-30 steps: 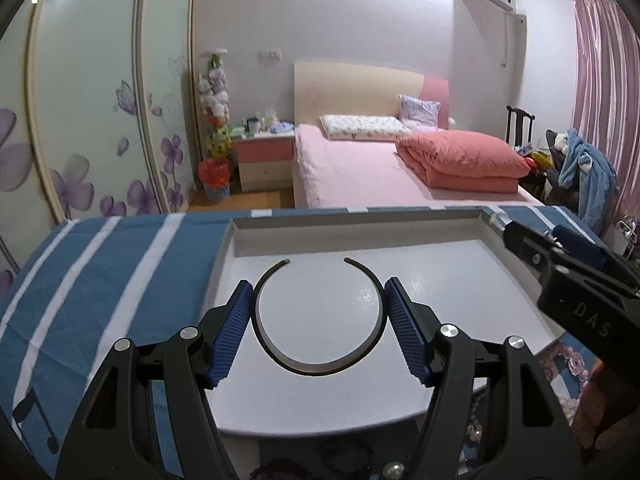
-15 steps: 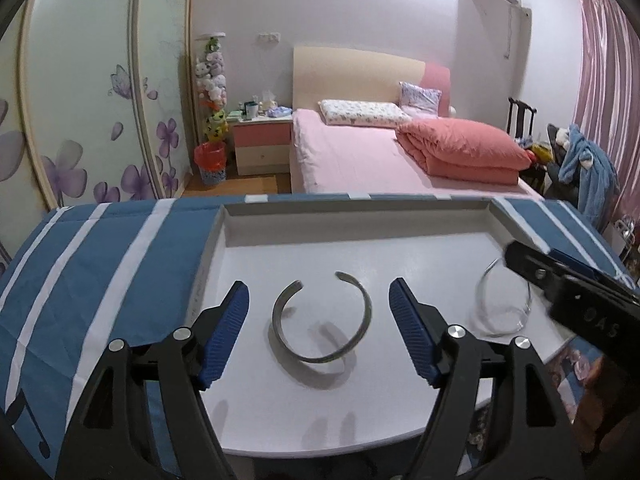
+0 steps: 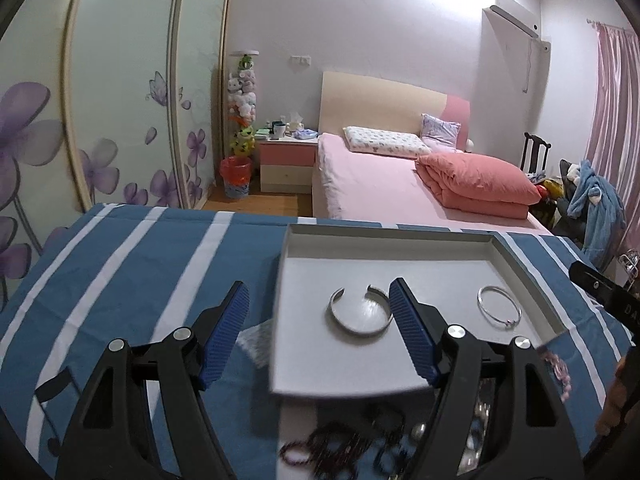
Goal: Organize jewelry
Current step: 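Lower the right tool to the pink bead bracelet while the left tool lowers to the dark red beads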
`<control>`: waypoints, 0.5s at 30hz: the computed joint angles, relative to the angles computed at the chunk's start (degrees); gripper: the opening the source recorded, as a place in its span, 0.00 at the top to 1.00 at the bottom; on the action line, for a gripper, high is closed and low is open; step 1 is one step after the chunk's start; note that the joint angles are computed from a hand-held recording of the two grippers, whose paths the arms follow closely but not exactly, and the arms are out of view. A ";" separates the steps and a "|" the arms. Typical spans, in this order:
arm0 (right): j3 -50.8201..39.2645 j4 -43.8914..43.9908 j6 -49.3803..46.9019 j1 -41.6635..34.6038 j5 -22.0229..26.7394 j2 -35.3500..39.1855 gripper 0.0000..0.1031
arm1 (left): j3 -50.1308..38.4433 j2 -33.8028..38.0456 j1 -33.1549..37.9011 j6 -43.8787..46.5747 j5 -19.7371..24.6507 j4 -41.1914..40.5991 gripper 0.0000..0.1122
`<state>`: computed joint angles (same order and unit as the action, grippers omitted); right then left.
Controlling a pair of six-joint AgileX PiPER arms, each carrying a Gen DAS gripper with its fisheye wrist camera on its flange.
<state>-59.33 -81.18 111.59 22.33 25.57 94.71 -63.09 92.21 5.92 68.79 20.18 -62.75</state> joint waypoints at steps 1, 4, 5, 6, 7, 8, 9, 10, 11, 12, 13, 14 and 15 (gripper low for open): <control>1.49 0.21 0.00 0.48 0.70 -1.28 0.30 | 0.95 -0.81 0.59 0.73 0.15 -0.15 0.35; 5.15 2.39 -1.72 1.09 2.57 -4.41 0.30 | 4.14 -3.02 3.66 4.22 2.26 -1.29 0.35; 6.24 3.73 -2.82 1.05 3.14 -5.16 0.30 | 4.86 -3.44 4.50 4.58 2.90 -0.96 0.35; 7.40 5.55 -4.31 0.82 3.43 -5.77 0.30 | 5.74 -3.84 5.48 5.24 3.56 -0.69 0.35; 8.24 6.83 -5.36 0.47 3.38 -6.05 0.30 | 6.27 -4.01 6.04 5.38 3.89 -0.21 0.35; 9.29 8.22 -6.49 0.02 3.02 -6.26 0.30 | 6.82 -4.19 6.50 5.27 4.18 0.51 0.35; 10.43 9.79 -7.67 -0.31 2.65 -6.29 0.31 | 7.50 -4.18 7.24 5.55 4.59 1.19 0.35; 11.10 11.14 -8.76 -0.44 2.58 -6.00 0.33 | 7.92 -4.15 7.72 5.75 4.85 1.58 0.35; 11.32 12.40 -10.03 -0.80 2.36 -5.60 0.37 | 8.30 -4.02 8.13 5.59 5.08 2.35 0.35; 11.57 14.01 -11.84 -1.59 1.79 -5.20 0.39 | 8.60 -3.91 8.49 5.34 5.42 2.95 0.35; 11.72 15.73 -13.40 -2.04 1.29 -4.46 0.43 | 8.98 -3.92 8.76 5.47 5.77 3.09 0.35; 11.66 17.30 -14.85 -2.36 0.71 -3.68 0.47 | 9.28 -3.84 8.97 5.59 6.10 3.30 0.35; 11.28 18.86 -16.72 -2.86 0.25 -3.13 0.49 | 9.73 -3.89 9.04 5.75 6.18 3.49 0.35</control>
